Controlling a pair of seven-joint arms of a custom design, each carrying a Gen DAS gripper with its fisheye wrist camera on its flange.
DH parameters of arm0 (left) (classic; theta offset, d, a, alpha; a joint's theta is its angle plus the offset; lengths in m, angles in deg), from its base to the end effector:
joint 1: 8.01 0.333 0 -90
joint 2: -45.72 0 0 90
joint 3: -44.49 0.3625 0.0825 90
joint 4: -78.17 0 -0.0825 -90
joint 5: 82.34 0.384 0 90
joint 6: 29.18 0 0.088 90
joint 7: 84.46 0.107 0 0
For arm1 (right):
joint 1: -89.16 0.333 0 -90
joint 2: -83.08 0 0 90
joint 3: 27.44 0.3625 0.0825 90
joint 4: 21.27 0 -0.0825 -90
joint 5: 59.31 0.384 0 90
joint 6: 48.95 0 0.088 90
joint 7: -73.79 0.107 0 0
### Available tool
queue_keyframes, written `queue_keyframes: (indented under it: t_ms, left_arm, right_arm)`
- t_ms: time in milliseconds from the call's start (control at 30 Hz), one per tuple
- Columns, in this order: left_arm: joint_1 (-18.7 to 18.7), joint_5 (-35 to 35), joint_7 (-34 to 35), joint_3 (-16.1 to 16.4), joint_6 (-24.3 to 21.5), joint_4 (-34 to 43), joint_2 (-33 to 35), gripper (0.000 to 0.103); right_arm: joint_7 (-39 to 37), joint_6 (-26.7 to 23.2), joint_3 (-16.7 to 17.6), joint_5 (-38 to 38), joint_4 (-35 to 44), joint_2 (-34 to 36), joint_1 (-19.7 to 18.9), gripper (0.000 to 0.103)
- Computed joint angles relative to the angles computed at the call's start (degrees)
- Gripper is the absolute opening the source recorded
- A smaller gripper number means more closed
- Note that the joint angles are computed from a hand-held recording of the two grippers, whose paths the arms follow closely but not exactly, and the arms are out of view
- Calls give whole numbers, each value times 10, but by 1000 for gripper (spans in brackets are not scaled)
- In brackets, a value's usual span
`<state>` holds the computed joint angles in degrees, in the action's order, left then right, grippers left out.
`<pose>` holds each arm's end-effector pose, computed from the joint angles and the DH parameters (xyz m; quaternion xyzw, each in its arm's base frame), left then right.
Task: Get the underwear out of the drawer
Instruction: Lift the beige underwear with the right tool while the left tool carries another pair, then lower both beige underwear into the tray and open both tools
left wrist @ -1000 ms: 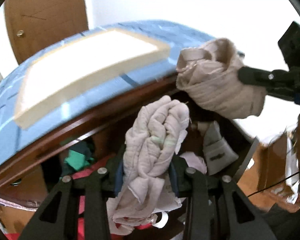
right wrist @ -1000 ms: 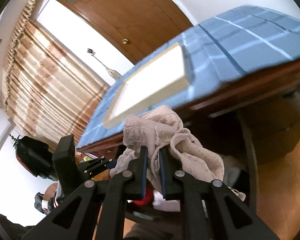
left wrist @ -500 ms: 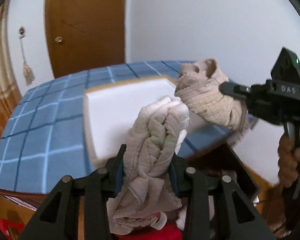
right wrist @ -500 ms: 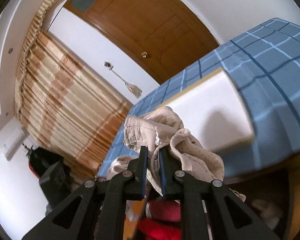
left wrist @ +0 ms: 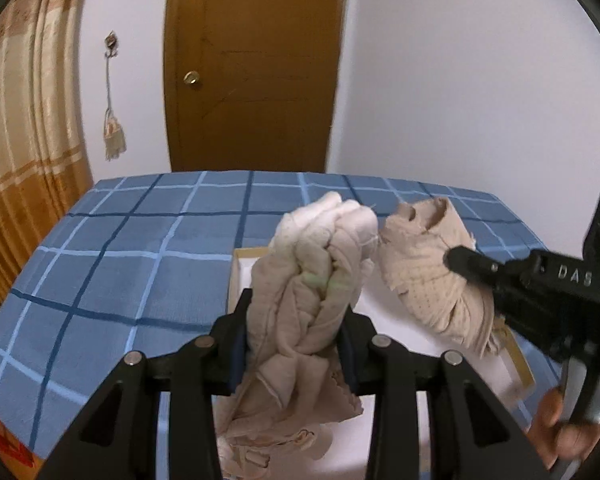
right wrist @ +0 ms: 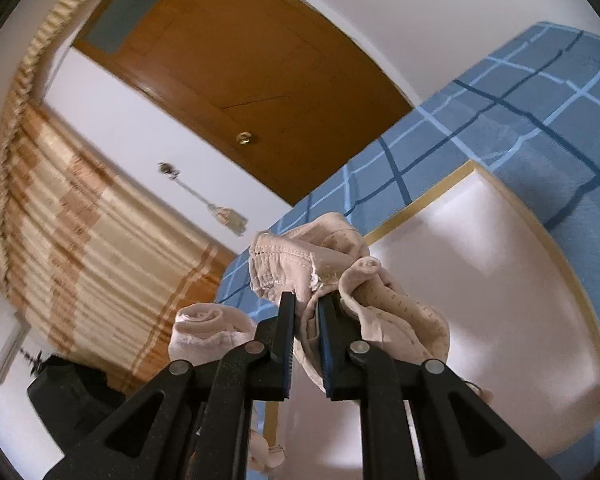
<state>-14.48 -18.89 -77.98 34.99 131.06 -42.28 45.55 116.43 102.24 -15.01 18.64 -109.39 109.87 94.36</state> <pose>0.5440 -0.1992 0.5255 -0.7053 0.5523 -0.3174 0.3112 0.7255 0.1711 0.4839 -0.5958 0.5897 0.0492 0.5431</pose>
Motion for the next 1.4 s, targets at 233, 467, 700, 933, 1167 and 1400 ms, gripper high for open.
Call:
queue_keyframes:
  t_ms: [233,467,700,933,1167,1400]
  left_arm:
    - [-2,-67,38,21,4,61,77,36]
    - [-6,-152,97,33,-14,80,109,36]
    - [-8,-247,168,33,-36,89,122,43]
    - [-17,-283,212,34,-68,106,129,52]
    - [-29,-200,90,53,-45,57,61,102]
    - [-17,-123,51,13,-71,19,6,102]
  right_arm:
    - [164,30,-10,-135,116,96,42,13]
    - [274,20,1,-230,178,156,51,13]
    - [292,21,34,-265,183,174,40,13]
    - [297,-36,54,-263,218,201,22,17]
    - [211,-38,90,-169,174,166,-23,71]
    - [106,8,71,-77,64,73,-26,72]
